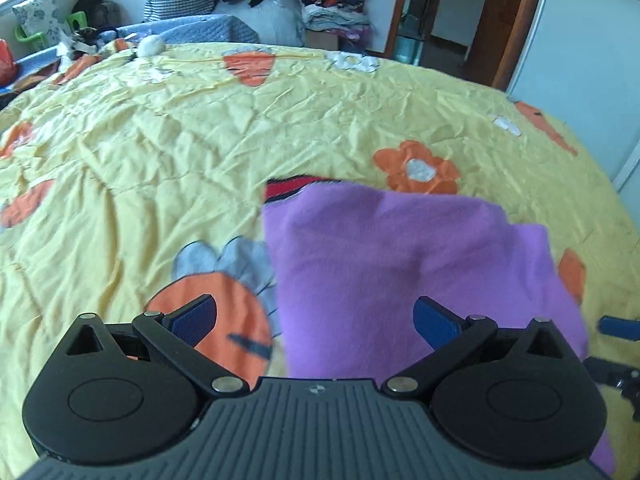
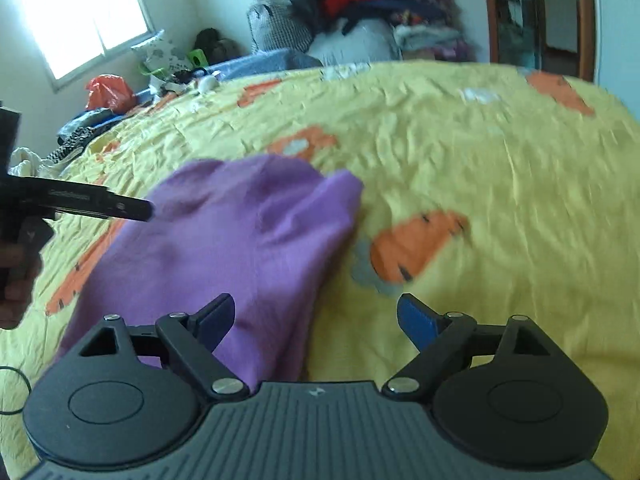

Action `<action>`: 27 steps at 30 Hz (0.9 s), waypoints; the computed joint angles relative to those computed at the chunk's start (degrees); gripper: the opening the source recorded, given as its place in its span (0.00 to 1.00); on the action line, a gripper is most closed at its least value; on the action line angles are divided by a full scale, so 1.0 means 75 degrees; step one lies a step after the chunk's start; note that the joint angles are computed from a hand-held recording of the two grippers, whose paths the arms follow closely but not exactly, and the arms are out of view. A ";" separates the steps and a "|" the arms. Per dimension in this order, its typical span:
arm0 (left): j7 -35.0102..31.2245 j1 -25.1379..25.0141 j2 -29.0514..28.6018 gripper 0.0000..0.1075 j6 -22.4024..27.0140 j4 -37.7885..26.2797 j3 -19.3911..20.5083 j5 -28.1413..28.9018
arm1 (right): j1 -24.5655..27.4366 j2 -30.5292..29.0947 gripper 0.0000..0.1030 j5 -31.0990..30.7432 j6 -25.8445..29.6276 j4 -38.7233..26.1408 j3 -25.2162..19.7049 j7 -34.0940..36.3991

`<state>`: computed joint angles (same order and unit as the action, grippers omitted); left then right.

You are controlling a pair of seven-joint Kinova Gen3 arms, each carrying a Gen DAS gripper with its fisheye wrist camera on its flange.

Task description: Fold small clothes

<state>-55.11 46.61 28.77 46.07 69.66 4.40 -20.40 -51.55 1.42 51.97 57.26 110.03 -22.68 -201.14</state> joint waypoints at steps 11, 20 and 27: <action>-0.0997 -0.0647 -0.0203 0.96 0.0028 0.0440 0.0210 0.1624 | 0.0384 -0.0179 0.87 0.0928 -0.2534 0.0769 0.0264 -0.1530; -0.2241 -0.3367 -0.0282 0.93 -0.0745 0.1405 0.2791 0.4217 | 0.0735 0.0063 0.87 0.1962 -0.2994 0.0854 -0.0039 -0.2432; -0.2441 -0.1897 -0.0181 0.32 -0.0055 0.0569 0.1519 0.3346 | -0.0852 0.0825 0.29 0.1126 -0.0819 -0.0418 0.0668 -0.1167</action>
<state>-73.41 32.39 27.41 45.66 73.93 15.79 4.70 -57.94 7.61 60.41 51.11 106.90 -17.67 -209.89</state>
